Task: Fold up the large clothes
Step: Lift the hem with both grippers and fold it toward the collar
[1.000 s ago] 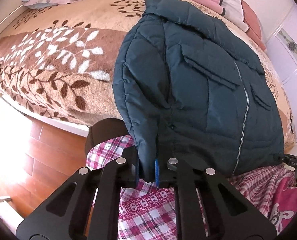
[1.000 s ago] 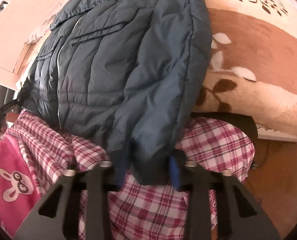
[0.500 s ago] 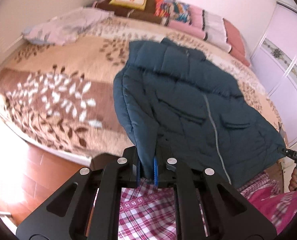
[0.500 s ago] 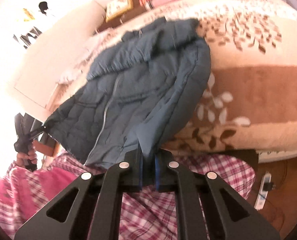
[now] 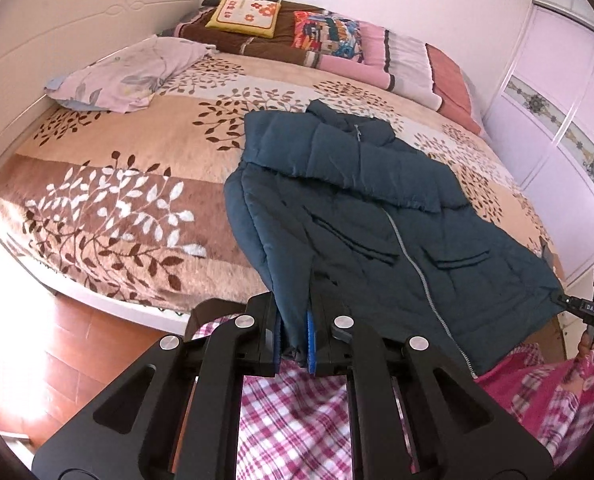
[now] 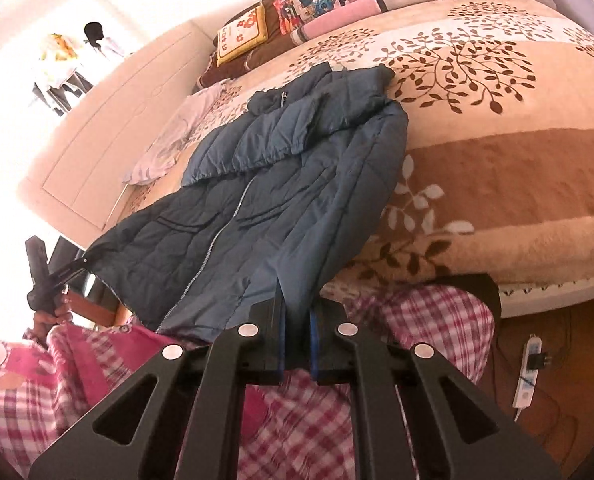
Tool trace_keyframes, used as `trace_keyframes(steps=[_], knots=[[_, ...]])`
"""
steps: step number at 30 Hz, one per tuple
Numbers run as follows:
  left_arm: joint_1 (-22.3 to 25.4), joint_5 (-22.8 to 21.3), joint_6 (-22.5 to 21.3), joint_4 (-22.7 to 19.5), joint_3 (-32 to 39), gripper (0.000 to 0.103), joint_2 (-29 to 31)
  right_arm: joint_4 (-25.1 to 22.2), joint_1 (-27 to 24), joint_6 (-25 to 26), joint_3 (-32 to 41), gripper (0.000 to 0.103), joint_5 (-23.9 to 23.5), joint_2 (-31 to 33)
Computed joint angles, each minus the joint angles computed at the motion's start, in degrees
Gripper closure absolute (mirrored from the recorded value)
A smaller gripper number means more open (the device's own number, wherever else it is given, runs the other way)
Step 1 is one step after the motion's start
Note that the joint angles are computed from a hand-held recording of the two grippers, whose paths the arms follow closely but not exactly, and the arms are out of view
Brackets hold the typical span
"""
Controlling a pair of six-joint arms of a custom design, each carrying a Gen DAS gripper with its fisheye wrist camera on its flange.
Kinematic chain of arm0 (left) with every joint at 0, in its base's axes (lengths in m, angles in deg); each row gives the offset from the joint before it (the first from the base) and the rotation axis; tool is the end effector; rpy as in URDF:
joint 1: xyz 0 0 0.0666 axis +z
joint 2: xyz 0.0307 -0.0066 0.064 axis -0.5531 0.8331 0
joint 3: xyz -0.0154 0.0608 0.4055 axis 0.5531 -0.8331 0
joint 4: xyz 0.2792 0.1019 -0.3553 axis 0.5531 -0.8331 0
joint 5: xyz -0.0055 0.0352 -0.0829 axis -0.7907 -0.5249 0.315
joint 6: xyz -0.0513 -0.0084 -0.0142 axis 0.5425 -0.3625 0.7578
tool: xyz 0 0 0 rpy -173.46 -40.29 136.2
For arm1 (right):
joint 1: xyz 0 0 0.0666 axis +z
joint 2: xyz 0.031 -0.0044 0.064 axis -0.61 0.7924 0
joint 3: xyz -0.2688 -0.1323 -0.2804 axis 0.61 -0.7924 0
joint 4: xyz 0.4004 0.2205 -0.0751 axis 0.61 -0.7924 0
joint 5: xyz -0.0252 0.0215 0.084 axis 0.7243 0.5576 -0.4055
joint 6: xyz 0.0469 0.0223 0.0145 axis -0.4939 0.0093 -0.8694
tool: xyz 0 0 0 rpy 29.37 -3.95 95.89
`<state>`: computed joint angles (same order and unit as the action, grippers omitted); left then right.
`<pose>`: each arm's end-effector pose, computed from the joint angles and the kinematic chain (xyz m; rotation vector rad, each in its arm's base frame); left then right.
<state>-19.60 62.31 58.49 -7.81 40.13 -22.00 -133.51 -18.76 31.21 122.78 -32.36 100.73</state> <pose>0.3925 0.0816 0.5177 0.0982 2.4221 -0.3654 0.3039 0.1126 0.4940 0.1542 2.4464 0.7097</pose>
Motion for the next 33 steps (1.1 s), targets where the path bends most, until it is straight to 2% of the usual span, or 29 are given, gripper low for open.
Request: trace_keyframes(steps=[8,11,17,23,27,29,31,33], knots=[[-1.5,-0.1,2.6,1.8,2.2,0.094,1.9,1.1,-1.6,1.4,2.6,0.093,-0.1,3.5],[-2.4,-0.5,3.8,2.7,4.5,0.094,3.8,1.5,-2.7,4.1,6.3,0.093,-0.2,6.8],[-3.7,-0.9,7.2,4.6,11.7,0.094,9.7,3.5,-6.5,6.0,14.5,0.093,-2.2,14.2],[-5.9,-1.6,9.4,6.3,23.4,0.094,18.9,4.5,-9.7,8.0,24.6,0.093,-2.0,23.8],[-7.6,-2.7,11.4,6.3,33.7,0.094,27.3,5.0,-11.5,7.0,33.9,0.093,-1.3,32.8],[-8.8,-4.4,12.8,5.7,40.6,0.094,32.9,4.8,-11.8,7.1,36.0,0.093,-0.9,34.6],[-9.7,-6.5,14.1,4.9,46.0,0.094,37.3,4.4,-12.2,6.8,41.6,0.093,0.3,39.7],[-10.8,-9.3,15.9,2.5,54.5,0.094,44.1,3.2,-12.4,6.8,48.1,0.093,2.0,45.4]])
